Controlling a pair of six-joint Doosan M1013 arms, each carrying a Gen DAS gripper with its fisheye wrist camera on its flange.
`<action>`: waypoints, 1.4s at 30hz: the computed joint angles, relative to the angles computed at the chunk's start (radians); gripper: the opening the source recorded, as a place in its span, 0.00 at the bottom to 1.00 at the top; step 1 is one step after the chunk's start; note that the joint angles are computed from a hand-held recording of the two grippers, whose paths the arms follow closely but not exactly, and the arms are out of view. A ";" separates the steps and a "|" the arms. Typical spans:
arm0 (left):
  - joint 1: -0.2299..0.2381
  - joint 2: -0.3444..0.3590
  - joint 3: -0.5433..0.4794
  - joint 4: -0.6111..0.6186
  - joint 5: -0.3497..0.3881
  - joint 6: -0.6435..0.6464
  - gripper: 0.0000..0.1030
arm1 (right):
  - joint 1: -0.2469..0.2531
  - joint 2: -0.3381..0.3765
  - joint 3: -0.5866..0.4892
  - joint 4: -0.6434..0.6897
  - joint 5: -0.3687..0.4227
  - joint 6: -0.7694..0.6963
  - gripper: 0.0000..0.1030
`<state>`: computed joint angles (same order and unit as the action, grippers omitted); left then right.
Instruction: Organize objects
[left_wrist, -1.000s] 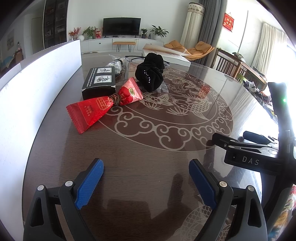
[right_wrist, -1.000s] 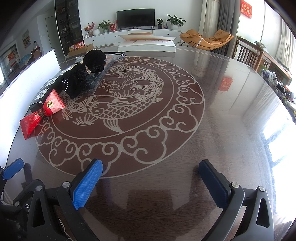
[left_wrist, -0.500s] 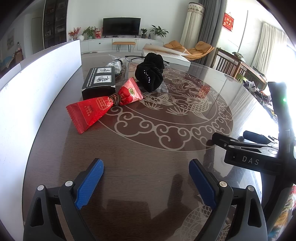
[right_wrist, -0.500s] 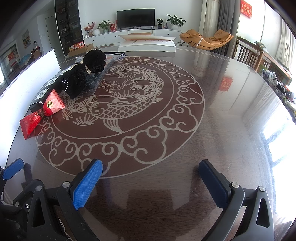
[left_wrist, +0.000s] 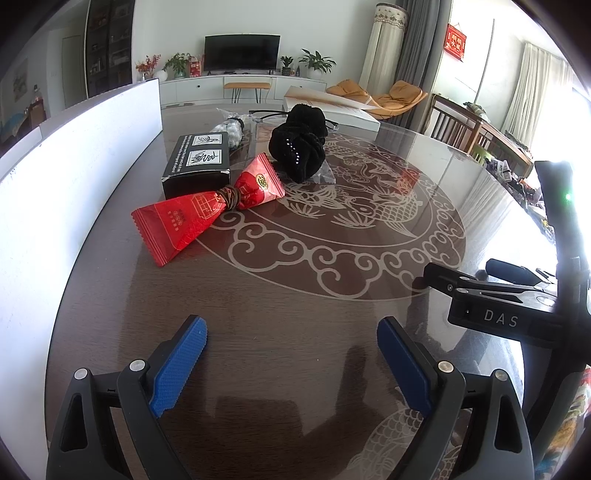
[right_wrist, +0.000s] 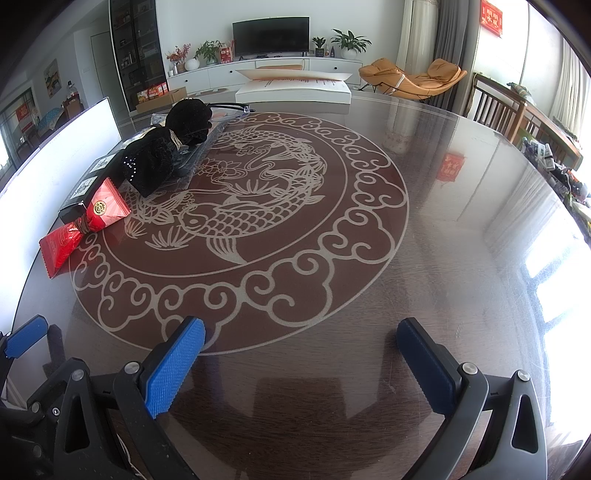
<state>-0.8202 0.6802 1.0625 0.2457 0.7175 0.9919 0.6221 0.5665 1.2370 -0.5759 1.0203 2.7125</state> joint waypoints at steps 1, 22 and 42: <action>0.002 0.001 -0.002 -0.019 -0.004 0.017 0.94 | 0.000 0.000 0.000 0.000 0.000 0.000 1.00; 0.063 0.124 -0.249 -0.092 0.227 0.328 0.48 | 0.000 0.000 0.000 0.000 0.000 0.000 1.00; 0.050 0.283 -0.583 -0.232 0.460 0.644 0.81 | 0.001 0.000 0.000 -0.001 0.000 0.001 1.00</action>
